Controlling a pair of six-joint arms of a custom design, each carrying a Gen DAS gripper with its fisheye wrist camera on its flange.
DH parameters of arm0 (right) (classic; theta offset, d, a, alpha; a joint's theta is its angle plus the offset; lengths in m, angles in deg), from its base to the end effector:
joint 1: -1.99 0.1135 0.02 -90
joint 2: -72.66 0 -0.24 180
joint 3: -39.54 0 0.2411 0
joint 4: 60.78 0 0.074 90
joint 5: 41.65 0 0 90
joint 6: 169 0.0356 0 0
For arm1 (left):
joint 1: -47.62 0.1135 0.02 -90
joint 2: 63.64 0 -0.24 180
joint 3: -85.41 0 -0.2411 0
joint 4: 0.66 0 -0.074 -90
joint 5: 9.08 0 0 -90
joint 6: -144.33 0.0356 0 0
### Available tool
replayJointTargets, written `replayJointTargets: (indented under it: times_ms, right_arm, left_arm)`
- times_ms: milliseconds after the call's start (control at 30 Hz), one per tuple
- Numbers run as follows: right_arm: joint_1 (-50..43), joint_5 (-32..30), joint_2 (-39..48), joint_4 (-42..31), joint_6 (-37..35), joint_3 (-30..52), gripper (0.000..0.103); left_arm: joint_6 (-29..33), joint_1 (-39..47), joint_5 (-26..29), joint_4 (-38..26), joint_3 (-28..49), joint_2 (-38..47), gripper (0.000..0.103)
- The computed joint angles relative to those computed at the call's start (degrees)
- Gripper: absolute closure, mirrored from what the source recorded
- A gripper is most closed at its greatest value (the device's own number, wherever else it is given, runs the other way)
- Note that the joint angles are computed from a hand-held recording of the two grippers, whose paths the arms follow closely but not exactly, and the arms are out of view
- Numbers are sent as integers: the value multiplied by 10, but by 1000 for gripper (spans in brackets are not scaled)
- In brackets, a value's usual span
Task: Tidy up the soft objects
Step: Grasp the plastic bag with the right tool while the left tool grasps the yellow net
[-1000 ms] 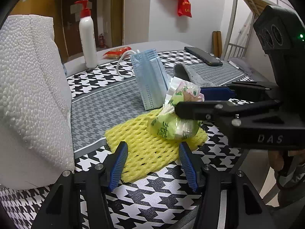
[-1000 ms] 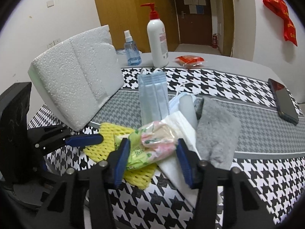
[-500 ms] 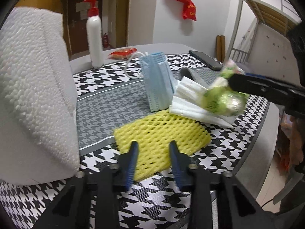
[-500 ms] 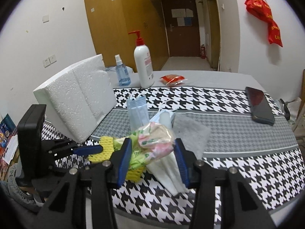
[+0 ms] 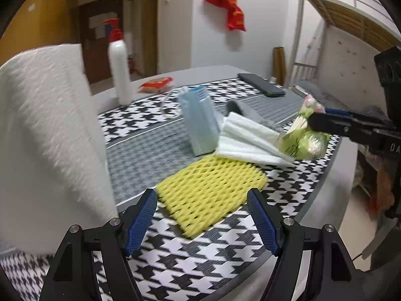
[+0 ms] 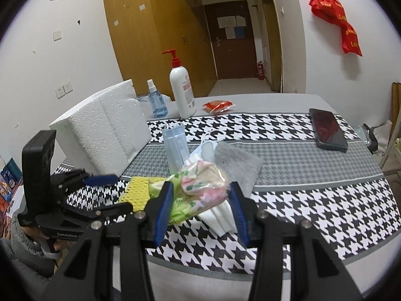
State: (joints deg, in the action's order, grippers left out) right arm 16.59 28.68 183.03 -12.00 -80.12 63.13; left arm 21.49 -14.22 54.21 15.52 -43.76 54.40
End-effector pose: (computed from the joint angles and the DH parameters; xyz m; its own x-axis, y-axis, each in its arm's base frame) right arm 0.1923 0.0625 0.0316 -0.5860 -0.1717 -0.7919 -0.5056 0.8412 0.1918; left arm 0.1523 -0.2505 0.0208 -0.6630 0.2121 -0.7179 0.3506 0.9353 -0.0474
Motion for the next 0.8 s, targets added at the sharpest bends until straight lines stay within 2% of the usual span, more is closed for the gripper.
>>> replayJointTargets:
  times_ms: [133,300,367,500,667,733,767,800]
  right_arm:
    - [-18,-16,16,21,-1,-7,53]
    - [-45,-36,37,51,-1,-16,53]
    - [-55,-42,46,64,1,-20,53]
    - [-71,-56,60,83,2,-26,53]
    - [-74,-61,77,105,10,-29,53]
    - [-77,-66,81,107,10,-27,53]
    - [-78,-69,85,113,11,-28,53]
    - [-81,-72,88,115,10,-27,53]
  left_arm:
    - [54,19,51,-14,41,34,28]
    - [78,29,69,-48,79,58,30]
    - [83,29,58,-69,95,66,39]
    - [93,30,50,-93,107,67,46]
    - [97,34,30,-120,120,69,66]
    - [103,31,16,-126,128,75,71]
    - [104,29,9,-129,131,77,80]
    - [100,28,2,-133,133,77,84]
